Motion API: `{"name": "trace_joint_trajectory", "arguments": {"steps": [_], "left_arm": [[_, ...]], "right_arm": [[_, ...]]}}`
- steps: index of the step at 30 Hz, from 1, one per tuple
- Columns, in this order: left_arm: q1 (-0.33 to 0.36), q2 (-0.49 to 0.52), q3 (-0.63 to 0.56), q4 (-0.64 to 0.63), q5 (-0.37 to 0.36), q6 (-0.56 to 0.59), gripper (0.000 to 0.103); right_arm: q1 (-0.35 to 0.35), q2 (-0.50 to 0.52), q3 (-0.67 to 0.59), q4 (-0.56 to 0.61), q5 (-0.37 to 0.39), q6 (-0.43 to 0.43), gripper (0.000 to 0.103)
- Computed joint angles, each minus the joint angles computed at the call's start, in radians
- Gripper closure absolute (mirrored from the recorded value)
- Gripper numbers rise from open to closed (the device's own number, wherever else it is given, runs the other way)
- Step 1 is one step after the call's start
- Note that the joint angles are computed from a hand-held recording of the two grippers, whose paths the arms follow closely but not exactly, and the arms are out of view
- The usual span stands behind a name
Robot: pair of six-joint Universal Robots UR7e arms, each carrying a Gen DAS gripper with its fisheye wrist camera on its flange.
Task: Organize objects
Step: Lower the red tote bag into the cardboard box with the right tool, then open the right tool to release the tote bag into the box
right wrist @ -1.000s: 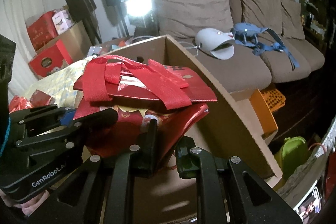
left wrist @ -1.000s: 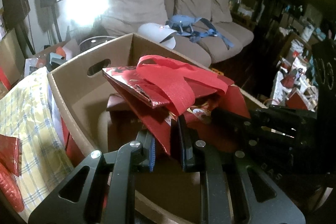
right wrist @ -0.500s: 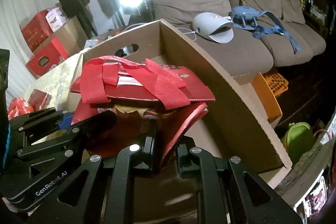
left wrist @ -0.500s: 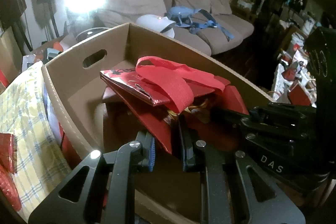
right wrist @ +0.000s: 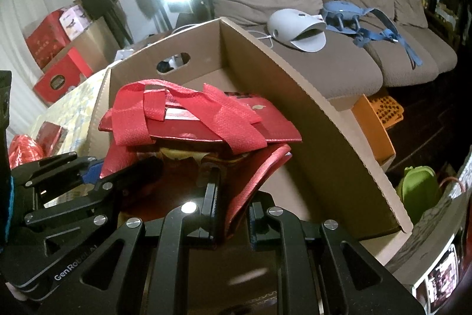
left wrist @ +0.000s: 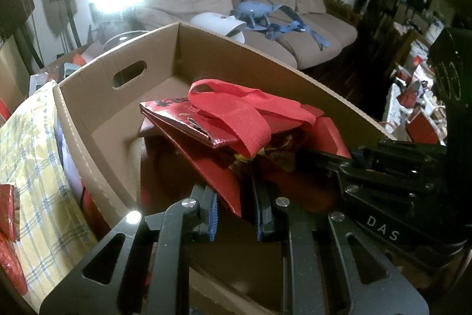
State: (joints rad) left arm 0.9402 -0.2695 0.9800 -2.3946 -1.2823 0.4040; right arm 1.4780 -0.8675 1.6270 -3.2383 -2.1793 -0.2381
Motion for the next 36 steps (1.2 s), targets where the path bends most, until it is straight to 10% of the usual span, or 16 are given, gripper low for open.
{"name": "trace_joint_trajectory", "arguments": {"steps": [36], "left_arm": [[0.006,0.006,-0.037,0.071,0.008,-0.050,0.073]], "right_arm": [[-0.008,-0.009,0.001,0.021,0.006,0.019,0.088]]}}
